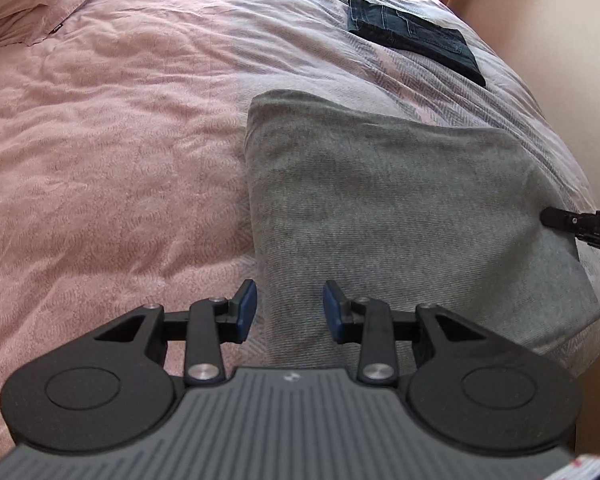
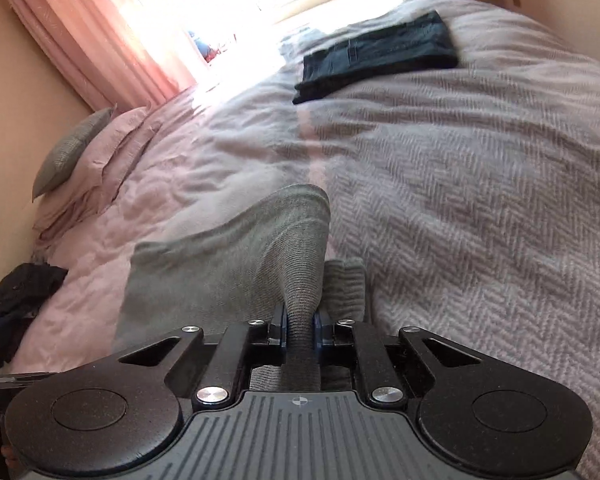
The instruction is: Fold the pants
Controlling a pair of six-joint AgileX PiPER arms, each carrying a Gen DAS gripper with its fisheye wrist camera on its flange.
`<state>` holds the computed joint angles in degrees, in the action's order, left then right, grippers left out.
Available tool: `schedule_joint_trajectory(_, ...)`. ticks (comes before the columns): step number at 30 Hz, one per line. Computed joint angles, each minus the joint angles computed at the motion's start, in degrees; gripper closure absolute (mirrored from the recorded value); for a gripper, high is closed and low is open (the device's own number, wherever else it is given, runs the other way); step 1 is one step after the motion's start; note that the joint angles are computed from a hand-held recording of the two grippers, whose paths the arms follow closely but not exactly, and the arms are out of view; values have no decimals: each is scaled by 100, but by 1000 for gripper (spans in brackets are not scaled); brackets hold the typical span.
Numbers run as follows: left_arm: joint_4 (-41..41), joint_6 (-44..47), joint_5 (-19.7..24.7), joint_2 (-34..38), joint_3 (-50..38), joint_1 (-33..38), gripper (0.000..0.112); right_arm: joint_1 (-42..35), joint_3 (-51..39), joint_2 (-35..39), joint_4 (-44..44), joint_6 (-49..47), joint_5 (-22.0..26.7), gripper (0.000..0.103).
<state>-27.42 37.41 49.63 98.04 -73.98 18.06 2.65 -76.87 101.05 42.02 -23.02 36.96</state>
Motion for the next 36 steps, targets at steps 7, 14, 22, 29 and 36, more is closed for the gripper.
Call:
schedule_joint_trajectory(7,179,-303,-25,346,-399,-30,82,133,-949,761,-2308,2817,683,36)
schedule_joint_trajectory(14,-101,-66,-129,744,-1217,-283,82,896,-1212,260,-3566,2850,-228,38)
schedule_joint_trajectory(22,192,28,-850,2152,-2516,-1085,83,1014,-2238,2039,-2848,1365,-494,70)
schedule_joint_trajectory(29,519,-291,-834,2129,-2480,-990,85,424,-2338,1577,-3085,1913,93,69)
schedule_joint_trajectory(36,442,-222,-236,-112,-280,-609,87,870,39,-862,-1710,-813,468,69)
